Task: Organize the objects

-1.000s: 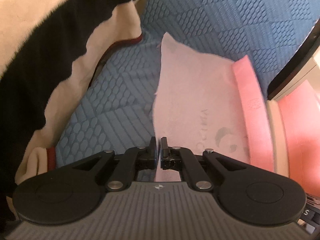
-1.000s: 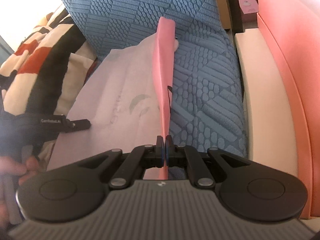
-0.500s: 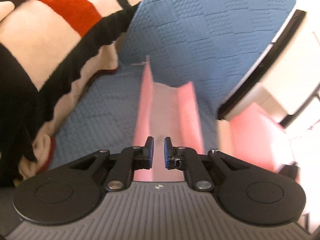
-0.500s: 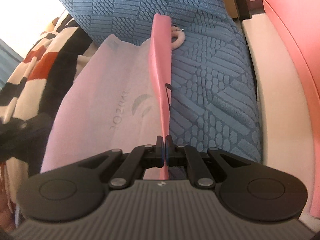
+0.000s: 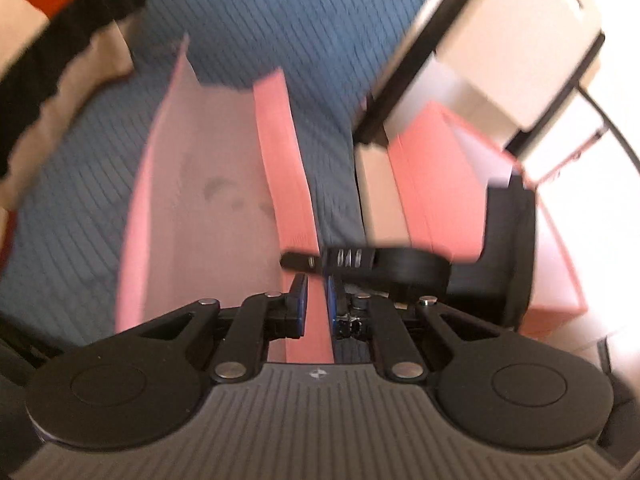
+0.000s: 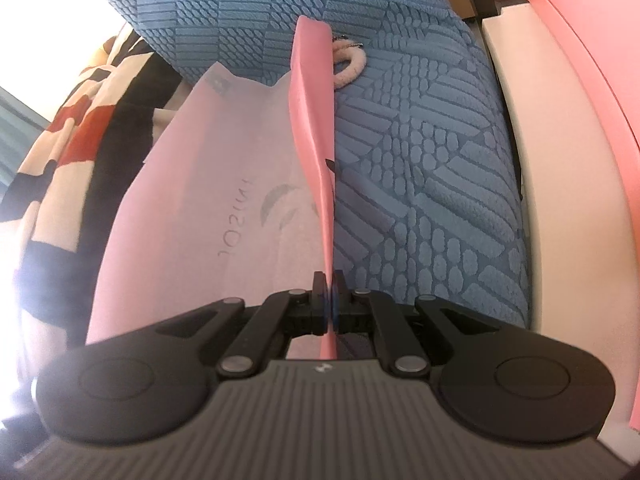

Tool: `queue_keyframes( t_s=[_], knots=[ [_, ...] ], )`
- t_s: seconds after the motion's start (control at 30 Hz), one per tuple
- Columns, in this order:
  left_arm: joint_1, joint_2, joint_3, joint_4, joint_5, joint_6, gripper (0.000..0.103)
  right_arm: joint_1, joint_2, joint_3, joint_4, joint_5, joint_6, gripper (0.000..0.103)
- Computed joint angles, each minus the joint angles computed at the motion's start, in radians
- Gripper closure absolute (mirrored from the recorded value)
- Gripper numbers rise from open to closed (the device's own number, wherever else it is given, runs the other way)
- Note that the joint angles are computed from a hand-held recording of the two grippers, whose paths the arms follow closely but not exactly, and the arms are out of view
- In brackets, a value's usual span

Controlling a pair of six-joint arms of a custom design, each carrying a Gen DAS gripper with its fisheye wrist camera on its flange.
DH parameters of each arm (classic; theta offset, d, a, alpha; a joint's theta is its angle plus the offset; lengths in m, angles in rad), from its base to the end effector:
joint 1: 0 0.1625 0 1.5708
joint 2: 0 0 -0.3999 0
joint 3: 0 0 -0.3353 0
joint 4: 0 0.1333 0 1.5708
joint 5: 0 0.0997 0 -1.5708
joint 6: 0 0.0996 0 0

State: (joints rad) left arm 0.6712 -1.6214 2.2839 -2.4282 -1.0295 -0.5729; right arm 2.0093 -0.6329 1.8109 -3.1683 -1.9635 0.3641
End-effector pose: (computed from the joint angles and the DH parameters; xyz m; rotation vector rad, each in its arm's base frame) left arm -0.1659 -0.3675 0.2912 0.3777 2.7551 -0.7193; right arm 0.3322 -0.4841 0.0458 -0.0146 -2.8451 0.7779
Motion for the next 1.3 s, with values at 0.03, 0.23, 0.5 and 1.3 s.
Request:
queue_keyframes(
  t_s=[0.03, 0.23, 0.5, 1.3],
  knots=[
    [0.003, 0.011, 0.008, -0.003, -0.004, 0.000, 0.092, -0.002, -0.003, 0.003, 0.000, 0.005, 0.005, 0.098],
    [0.041, 0.061, 0.036, -0.075, -0.057, 0.041, 0.078, -0.015, -0.017, 0.015, 0.008, 0.037, 0.006, 0.098],
    [0.053, 0.107, 0.046, -0.130, -0.058, 0.083, 0.069, -0.024, -0.034, 0.036, 0.000, 0.038, 0.024, 0.098],
    [0.140, 0.107, 0.048, -0.171, -0.109, 0.096, 0.070, -0.024, -0.061, 0.052, 0.020, 0.053, 0.045, 0.096]
  ],
)
